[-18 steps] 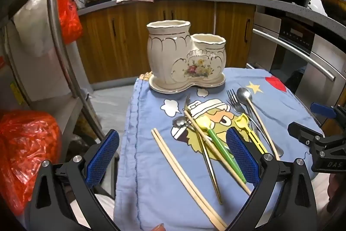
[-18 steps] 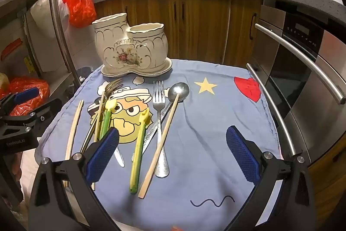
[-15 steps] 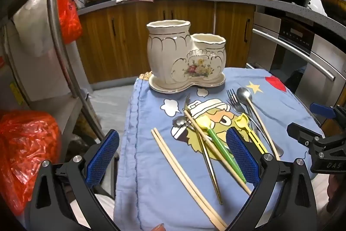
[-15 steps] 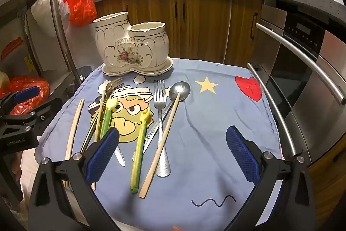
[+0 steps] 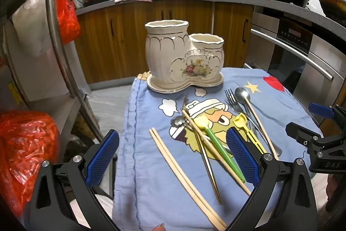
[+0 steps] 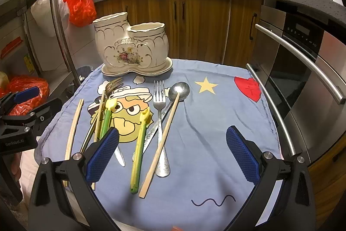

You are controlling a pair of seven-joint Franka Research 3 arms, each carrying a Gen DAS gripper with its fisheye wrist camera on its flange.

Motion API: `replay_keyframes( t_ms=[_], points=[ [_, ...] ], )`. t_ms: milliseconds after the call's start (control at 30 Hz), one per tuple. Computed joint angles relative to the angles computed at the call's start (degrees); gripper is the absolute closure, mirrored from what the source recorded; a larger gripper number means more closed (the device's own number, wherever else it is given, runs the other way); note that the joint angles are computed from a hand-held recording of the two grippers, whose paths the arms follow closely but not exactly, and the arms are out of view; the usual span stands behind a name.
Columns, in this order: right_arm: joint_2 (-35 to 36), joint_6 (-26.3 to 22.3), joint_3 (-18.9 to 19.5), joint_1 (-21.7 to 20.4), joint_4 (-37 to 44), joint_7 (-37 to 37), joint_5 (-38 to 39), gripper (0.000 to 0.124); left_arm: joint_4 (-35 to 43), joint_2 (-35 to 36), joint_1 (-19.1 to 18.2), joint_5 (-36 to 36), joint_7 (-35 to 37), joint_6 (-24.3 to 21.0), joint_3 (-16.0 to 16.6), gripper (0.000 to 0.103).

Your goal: Organize utensils

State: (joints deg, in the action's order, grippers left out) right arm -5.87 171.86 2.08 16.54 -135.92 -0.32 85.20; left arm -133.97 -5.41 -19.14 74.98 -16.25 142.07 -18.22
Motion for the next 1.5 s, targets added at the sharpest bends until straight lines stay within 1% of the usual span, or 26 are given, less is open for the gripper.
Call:
replay_keyframes(
  t_ms=[100,133,300,900,967,1300,1500],
  points=[
    [-0.17,0.19,-0.01,-0.02,0.02,-0.63,0.79,0.026,0.42,0.47,-0.13,0.17,-0.10,-0.17,-0.10,0.005],
    [-0.12,0.11,-0.02,-0.05,0.05,-0.60,0.82,0.026,0.03,0.16,0.02,0.52,-0.22,0.48,0.18,0.005],
    [-0.28,-0.08,-0.04,-0.16,-0.12,-0.57,0.55,0.026,-0.16,-0.14,0.09,0.25,0.04,0.97,0.27,0.005],
    [-0.20,-0.18,-0.05,-0.12,-0.25,-0.44,0.34,0.026,-0.17,0.05,0.26,0.50,-0.44,1.26,0.20,0.005],
    [-0.12,-0.16,-0.04,-0.15,-0.31,-0.15,-0.01,0.026,-0.01,0.17,0.16,0.48,-0.37,0.78,0.07,0.005],
    [0.07,-0.15,-0.01,-0.13,-0.32,0.87,-1.09,0.026,-0.24,0.33,0.25,0.70,-0.61,1.51,0.24,0.005],
    [0.43,-0.05,0.03,-0.08,0.07,0.25,-0.62,0.026,-0.05,0.48,0.17,0.71,-0.52,1.27,0.23,0.005]
  ],
)
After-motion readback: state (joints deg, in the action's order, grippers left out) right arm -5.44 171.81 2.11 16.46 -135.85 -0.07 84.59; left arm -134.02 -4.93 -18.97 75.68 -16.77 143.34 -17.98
